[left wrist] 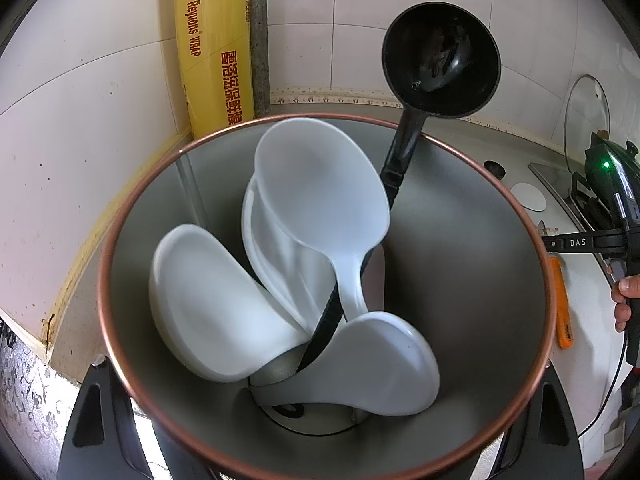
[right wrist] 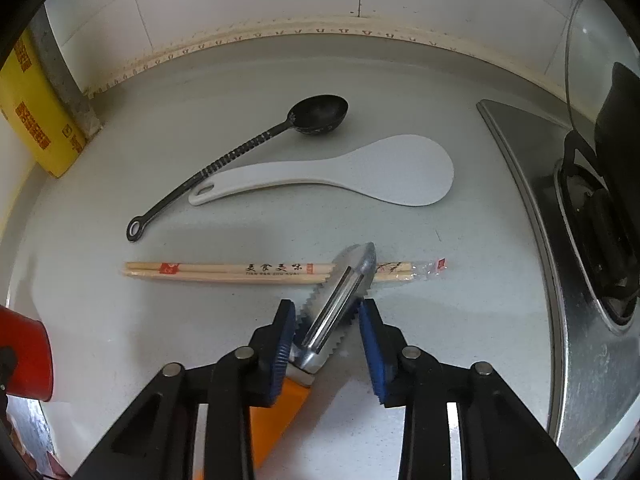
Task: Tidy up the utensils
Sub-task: 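Close the right tool on the orange-handled peeler, then lift the peeler and turn it blade-up in the right tool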
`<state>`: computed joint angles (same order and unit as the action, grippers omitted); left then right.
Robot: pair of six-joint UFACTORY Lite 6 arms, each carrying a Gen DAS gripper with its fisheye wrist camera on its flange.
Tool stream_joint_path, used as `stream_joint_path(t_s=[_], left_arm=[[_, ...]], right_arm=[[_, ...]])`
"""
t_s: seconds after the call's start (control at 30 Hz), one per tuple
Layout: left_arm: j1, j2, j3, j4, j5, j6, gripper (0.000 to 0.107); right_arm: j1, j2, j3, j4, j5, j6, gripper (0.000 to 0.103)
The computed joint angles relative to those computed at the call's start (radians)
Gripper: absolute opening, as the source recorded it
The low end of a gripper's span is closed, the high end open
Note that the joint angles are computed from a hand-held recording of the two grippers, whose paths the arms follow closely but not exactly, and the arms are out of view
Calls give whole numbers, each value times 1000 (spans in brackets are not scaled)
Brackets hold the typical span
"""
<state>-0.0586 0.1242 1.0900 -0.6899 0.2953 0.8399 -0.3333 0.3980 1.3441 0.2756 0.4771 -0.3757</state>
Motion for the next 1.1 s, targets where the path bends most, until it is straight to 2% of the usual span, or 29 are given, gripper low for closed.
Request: stream_joint_path(t_s=[0.1, 0.17, 0.4, 1.1], left_arm=[[0, -3, -3, 2, 0, -1, 90], [0, 3, 4, 3, 0, -2, 90], [-8, 18, 24, 38, 0, -43, 90], [-12, 9, 20, 53, 1, -51, 90]], right_arm=[[-21, -3, -2, 81, 14, -80, 31], [-45, 15, 17, 157, 18, -163, 26], [-71, -29, -19, 235, 31, -257, 16], [-253, -74, -86, 329, 113, -359, 16]])
